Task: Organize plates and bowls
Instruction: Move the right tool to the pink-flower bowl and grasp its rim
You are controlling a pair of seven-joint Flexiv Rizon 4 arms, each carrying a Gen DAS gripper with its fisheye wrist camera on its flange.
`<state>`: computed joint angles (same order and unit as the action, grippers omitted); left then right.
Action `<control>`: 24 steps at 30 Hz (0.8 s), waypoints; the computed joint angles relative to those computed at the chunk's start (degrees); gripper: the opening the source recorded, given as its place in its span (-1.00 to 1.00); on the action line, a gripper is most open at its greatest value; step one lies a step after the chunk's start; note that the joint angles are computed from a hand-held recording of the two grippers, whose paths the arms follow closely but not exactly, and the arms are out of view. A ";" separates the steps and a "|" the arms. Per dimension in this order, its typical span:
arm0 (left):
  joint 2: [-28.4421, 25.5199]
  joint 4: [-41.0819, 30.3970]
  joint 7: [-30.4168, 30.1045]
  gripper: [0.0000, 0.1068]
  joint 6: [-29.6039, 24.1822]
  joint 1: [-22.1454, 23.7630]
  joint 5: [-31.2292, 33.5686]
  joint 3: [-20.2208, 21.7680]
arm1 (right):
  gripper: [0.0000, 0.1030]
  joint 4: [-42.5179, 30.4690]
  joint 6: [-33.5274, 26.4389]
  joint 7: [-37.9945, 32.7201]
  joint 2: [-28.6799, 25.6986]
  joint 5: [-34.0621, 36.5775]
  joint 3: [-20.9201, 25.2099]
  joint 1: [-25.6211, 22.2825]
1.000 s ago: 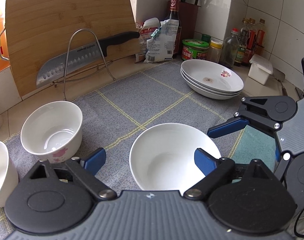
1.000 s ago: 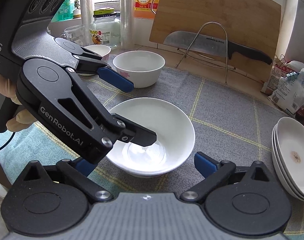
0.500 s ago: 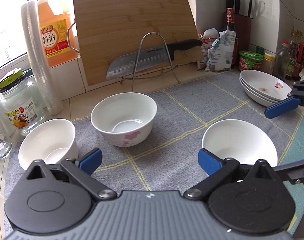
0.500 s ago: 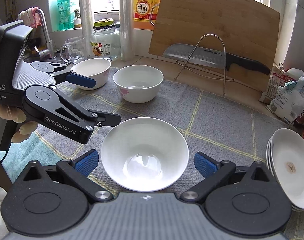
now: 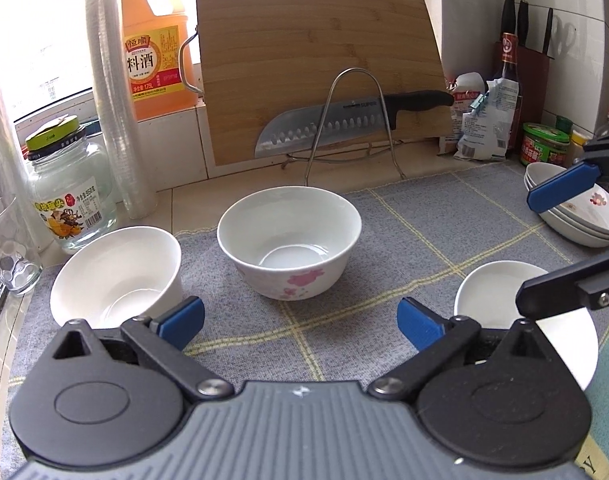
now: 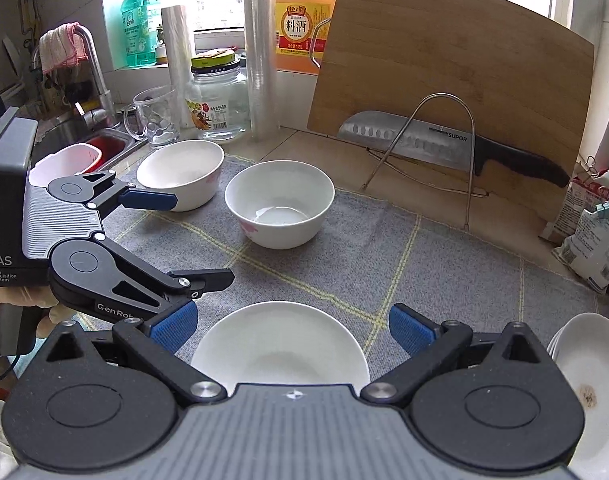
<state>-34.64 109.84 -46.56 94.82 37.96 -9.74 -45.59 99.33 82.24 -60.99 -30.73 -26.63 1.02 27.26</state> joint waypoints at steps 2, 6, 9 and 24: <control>-0.34 -0.97 -0.25 0.91 0.18 -1.58 -0.05 1.54 | 1.00 -2.32 -1.64 -1.79 -1.13 1.28 2.10 -1.78; -1.33 -2.77 -0.89 0.91 1.14 -4.49 -0.01 4.13 | 1.00 -6.84 -4.54 -6.33 -3.34 4.34 5.71 -4.58; -1.85 -4.29 -1.59 0.91 0.53 -6.89 -0.32 6.49 | 1.00 -10.44 -6.43 -9.68 -5.19 6.76 7.59 -5.95; -3.84 -8.59 -2.45 0.89 0.03 -13.17 -2.89 12.54 | 1.00 -33.11 -20.78 -28.30 -16.78 19.81 13.85 -8.55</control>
